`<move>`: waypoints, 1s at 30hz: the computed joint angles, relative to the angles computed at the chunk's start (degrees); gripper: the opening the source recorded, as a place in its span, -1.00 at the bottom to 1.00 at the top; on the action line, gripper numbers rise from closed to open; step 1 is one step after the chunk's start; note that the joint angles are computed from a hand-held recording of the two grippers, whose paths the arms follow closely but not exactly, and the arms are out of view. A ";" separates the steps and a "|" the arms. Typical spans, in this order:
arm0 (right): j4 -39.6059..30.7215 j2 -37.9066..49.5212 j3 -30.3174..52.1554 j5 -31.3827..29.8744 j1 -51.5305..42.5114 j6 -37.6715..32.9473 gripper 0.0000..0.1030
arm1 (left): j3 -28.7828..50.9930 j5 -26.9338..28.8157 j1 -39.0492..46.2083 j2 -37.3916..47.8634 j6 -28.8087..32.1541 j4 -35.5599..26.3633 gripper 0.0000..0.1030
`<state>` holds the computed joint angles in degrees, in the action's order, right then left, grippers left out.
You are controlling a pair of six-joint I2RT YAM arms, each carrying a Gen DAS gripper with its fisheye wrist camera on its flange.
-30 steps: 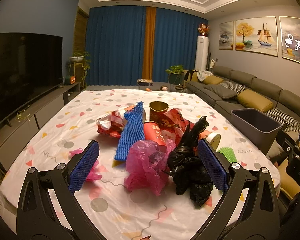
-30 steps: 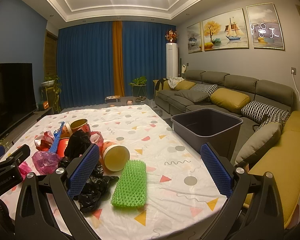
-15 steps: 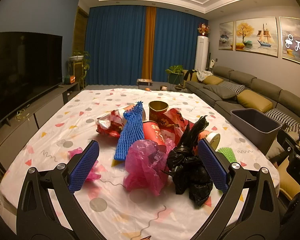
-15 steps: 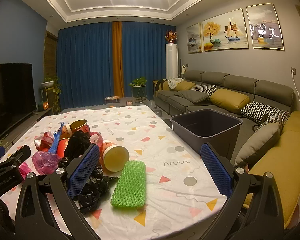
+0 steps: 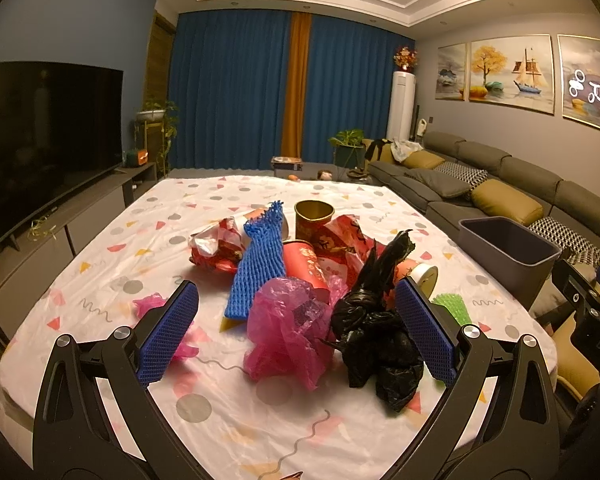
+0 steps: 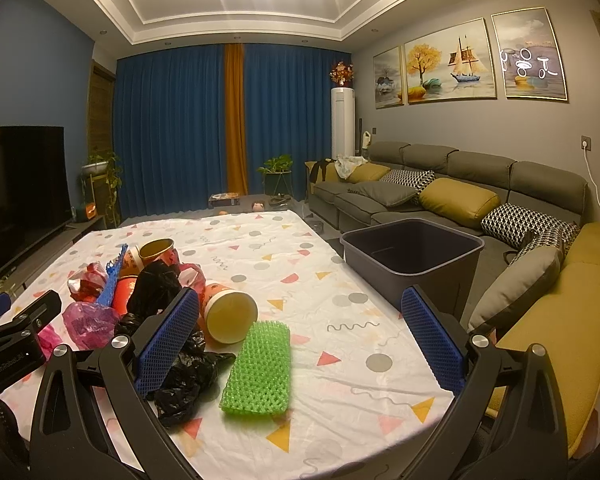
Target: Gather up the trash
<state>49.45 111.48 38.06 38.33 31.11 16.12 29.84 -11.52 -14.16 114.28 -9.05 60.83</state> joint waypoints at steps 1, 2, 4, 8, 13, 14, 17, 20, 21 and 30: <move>0.28 0.37 0.08 0.16 0.15 0.09 0.90 | -0.01 -0.04 -0.11 0.14 -0.09 0.14 0.89; 0.16 0.30 0.09 0.07 0.09 0.07 0.90 | 0.00 -0.12 -0.22 0.18 -0.16 0.16 0.89; 0.10 0.08 -0.01 0.06 -0.02 0.02 0.90 | 0.00 -0.08 -0.15 0.14 -0.10 0.10 0.89; 0.14 0.07 -0.08 0.07 0.03 0.04 0.90 | 0.00 -0.02 -0.20 0.17 -0.13 0.12 0.89; 0.33 0.16 -0.12 0.10 0.07 0.01 0.90 | 0.04 0.11 -0.19 0.76 -0.26 0.63 0.89; 0.33 0.12 -0.13 0.08 0.04 -0.05 0.90 | 0.05 0.05 -0.28 0.80 -0.33 0.64 0.89; 0.76 0.25 -0.28 -0.05 -0.09 -0.28 0.90 | 0.19 0.15 -0.26 1.26 -0.37 0.95 0.89; 0.83 0.32 -0.35 -0.07 -0.17 -0.25 0.90 | 0.13 0.42 -0.20 1.33 -0.43 1.05 0.89; 0.89 0.48 -0.29 -0.22 -0.24 -0.26 0.90 | 0.09 0.39 -0.29 1.45 -0.43 1.23 0.89; 6.03 4.81 0.52 -0.87 0.02 -2.30 0.90 | -0.57 1.54 1.06 3.39 -1.21 4.83 0.89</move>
<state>55.47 116.29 38.58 37.46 31.13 13.81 29.27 -9.98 -13.09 117.66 -10.26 65.66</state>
